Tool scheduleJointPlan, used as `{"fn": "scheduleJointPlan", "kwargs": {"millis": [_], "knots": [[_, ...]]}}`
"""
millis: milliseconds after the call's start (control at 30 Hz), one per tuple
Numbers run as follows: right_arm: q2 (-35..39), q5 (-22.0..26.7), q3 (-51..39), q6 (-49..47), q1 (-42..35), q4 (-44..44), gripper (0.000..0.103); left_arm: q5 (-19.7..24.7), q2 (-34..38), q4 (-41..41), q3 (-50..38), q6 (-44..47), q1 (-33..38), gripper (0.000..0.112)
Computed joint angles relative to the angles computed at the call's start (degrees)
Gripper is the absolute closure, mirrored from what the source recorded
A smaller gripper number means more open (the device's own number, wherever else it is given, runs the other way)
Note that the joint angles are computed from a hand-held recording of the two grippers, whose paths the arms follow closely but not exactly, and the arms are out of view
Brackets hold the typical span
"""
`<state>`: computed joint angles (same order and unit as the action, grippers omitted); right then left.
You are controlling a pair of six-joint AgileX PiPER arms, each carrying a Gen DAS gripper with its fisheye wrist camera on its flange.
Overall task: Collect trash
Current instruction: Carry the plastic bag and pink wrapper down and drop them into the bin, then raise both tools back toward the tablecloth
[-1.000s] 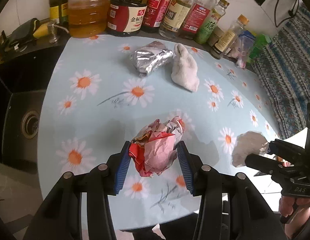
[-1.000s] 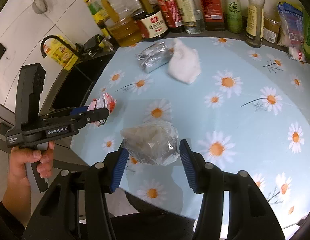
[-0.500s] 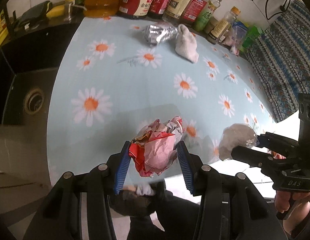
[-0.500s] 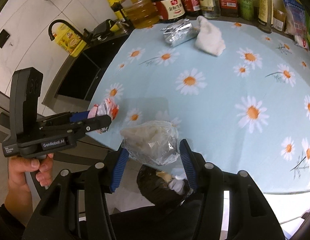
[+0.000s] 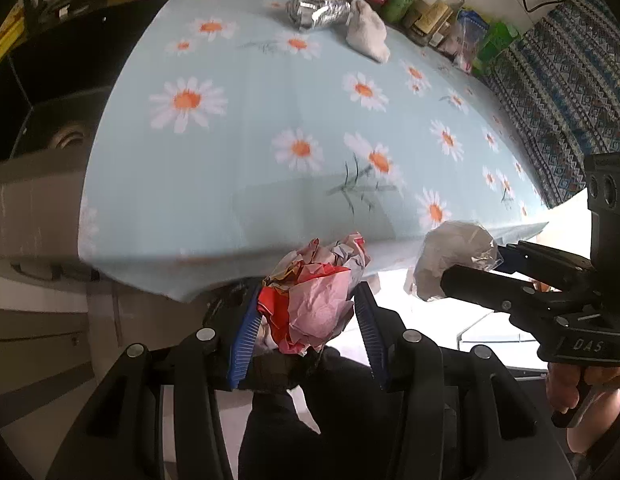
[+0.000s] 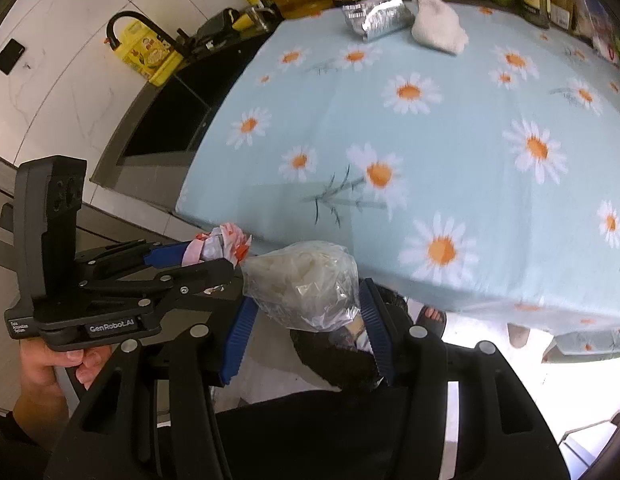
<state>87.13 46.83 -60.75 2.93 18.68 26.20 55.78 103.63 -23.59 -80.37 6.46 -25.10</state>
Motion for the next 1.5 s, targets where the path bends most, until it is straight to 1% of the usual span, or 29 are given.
{"fn": "scheduleJointPlan", "kwargs": {"millis": [300, 533, 967, 1100, 1133, 1200, 1300, 1400, 1500], "knots": [[-0.06, -2.12, 5.31, -0.3, 1.76, 3.38, 0.051, -1.52, -1.72, -0.5, 7.68, 0.16, -1.74, 0.067], [1.04, -3.89, 9.0, -1.45, 3.0, 6.16, 0.051, -2.83, -1.28, -0.99, 11.74, 0.61, -2.54, 0.067], [3.47, -6.05, 13.01, -4.29, 3.33, 10.46, 0.05, -3.85, 0.9, -0.95, 15.69, 1.9, -2.59, 0.067], [4.25, -5.66, 13.54, -7.65, 2.49, 14.18, 0.048, -3.94, 1.32, -0.88, 15.7, 2.15, -2.77, 0.065], [4.58, -5.64, 13.24, -7.16, 2.52, 14.09, 0.043, -3.87, 1.44, -0.87, 15.53, 2.29, -2.9, 0.063], [4.63, -5.91, 13.22, -6.63, 2.12, 13.99, 0.039, -3.53, 2.01, 0.79, 14.69, 0.43, -3.38, 0.057], [4.78, -5.27, 12.76, -6.31, 1.29, 13.85, 0.037, -3.14, 2.75, 0.78, 14.01, -0.27, -2.79, 0.055], [4.69, -5.14, 12.36, -5.69, 0.89, 13.14, 0.036, -3.06, 3.05, 1.14, 13.73, -0.79, -2.28, 0.048], [4.8, -4.98, 11.87, -4.69, 0.92, 12.53, 0.036, -2.64, 3.44, 1.55, 12.94, -0.93, -1.78, 0.048]]}}
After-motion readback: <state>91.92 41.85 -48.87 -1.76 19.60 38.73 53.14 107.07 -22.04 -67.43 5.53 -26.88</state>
